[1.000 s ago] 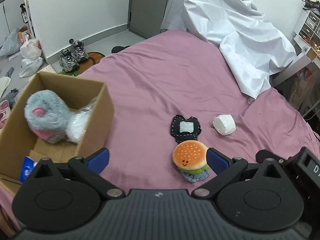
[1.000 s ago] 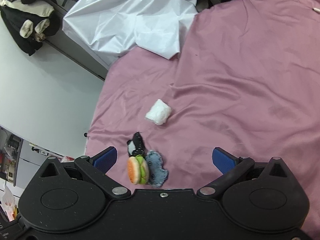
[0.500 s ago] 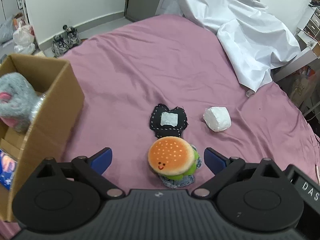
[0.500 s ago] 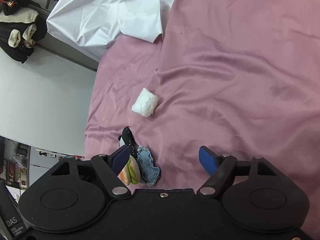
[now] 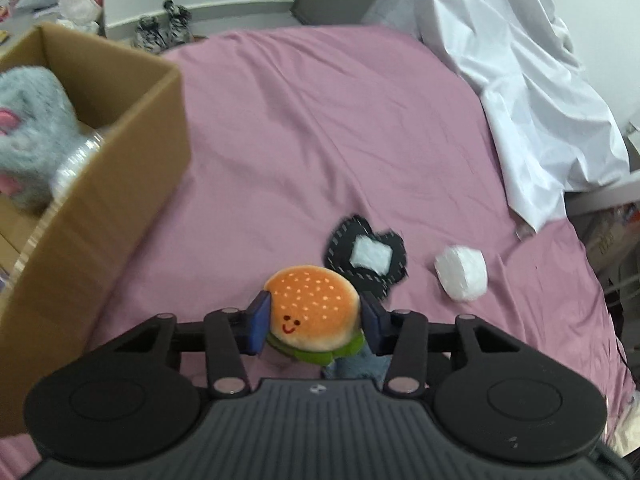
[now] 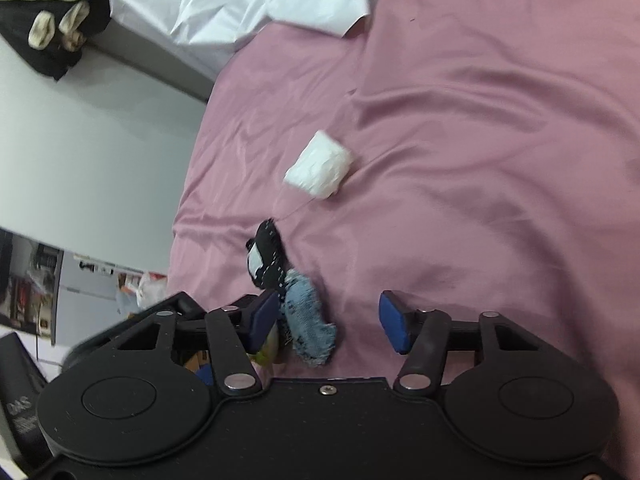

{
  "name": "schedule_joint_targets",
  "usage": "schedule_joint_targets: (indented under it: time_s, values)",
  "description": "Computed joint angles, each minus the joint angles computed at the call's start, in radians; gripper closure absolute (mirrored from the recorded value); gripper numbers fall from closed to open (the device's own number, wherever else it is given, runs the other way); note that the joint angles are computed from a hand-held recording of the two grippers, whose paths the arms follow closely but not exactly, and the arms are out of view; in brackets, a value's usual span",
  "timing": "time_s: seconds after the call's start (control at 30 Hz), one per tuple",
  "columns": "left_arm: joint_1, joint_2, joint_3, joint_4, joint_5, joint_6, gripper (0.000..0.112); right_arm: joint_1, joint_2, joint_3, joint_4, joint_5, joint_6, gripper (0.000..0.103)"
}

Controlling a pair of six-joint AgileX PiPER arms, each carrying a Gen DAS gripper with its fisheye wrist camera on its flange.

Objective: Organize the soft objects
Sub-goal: 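Lift burger plush with left gripper while right gripper grasps blue denim plush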

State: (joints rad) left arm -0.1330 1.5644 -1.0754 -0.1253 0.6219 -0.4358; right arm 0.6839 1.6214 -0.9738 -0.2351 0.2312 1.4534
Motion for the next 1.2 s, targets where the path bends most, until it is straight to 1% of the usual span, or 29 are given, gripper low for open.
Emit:
schedule_joint_targets:
  time_s: [0.1, 0.2, 0.33, 0.43, 0.47, 0.5, 0.57, 0.6, 0.67, 0.77, 1.03, 1.1, 1.2]
  values:
    - [0.020, -0.001, -0.009, -0.002, 0.003, 0.014, 0.067, 0.014, 0.025, -0.035, 0.006, 0.012, -0.046, 0.053]
    - [0.030, -0.008, -0.009, 0.016, -0.004, 0.012, 0.067, 0.018, 0.049, -0.064, 0.092, 0.017, -0.159, 0.055]
    - [0.041, -0.023, -0.005, 0.042, -0.004, -0.001, 0.067, 0.032, 0.081, -0.106, 0.102, 0.051, -0.195, 0.057]
    - [0.057, -0.039, -0.004, 0.023, 0.012, 0.020, 0.067, 0.039, 0.106, -0.141, 0.110, 0.083, -0.223, 0.061]
    - [0.060, -0.047, -0.004, 0.017, 0.016, 0.029, 0.067, 0.042, 0.115, -0.151, 0.105, 0.093, -0.226, 0.064]
    - [0.063, -0.056, -0.004, 0.012, 0.022, 0.042, 0.067, 0.046, 0.120, -0.157, 0.097, 0.101, -0.222, 0.071]
    - [0.067, -0.078, 0.000, 0.004, 0.032, 0.066, 0.067, 0.051, 0.127, -0.168, 0.085, 0.119, -0.220, 0.081]
    - [0.068, -0.092, 0.004, 0.009, 0.038, 0.074, 0.067, 0.050, 0.123, -0.163, 0.098, 0.117, -0.230, 0.083]
    - [0.076, -0.118, 0.012, 0.008, 0.047, 0.095, 0.067, 0.057, 0.110, -0.159, 0.083, 0.127, -0.216, 0.084]
    - [0.099, -0.153, 0.023, -0.002, 0.060, 0.134, 0.067, 0.089, 0.094, -0.171, -0.020, 0.172, -0.131, 0.085]
    - [0.171, -0.235, 0.042, -0.062, 0.114, 0.252, 0.067, 0.144, 0.053, -0.178, -0.119, 0.263, -0.020, 0.085]
    - [0.187, -0.252, 0.041, -0.076, 0.128, 0.277, 0.067, 0.154, 0.040, -0.171, -0.114, 0.282, -0.013, 0.085]
    - [0.217, -0.278, 0.039, -0.099, 0.148, 0.321, 0.067, 0.186, 0.024, -0.188, -0.167, 0.354, 0.036, 0.085]
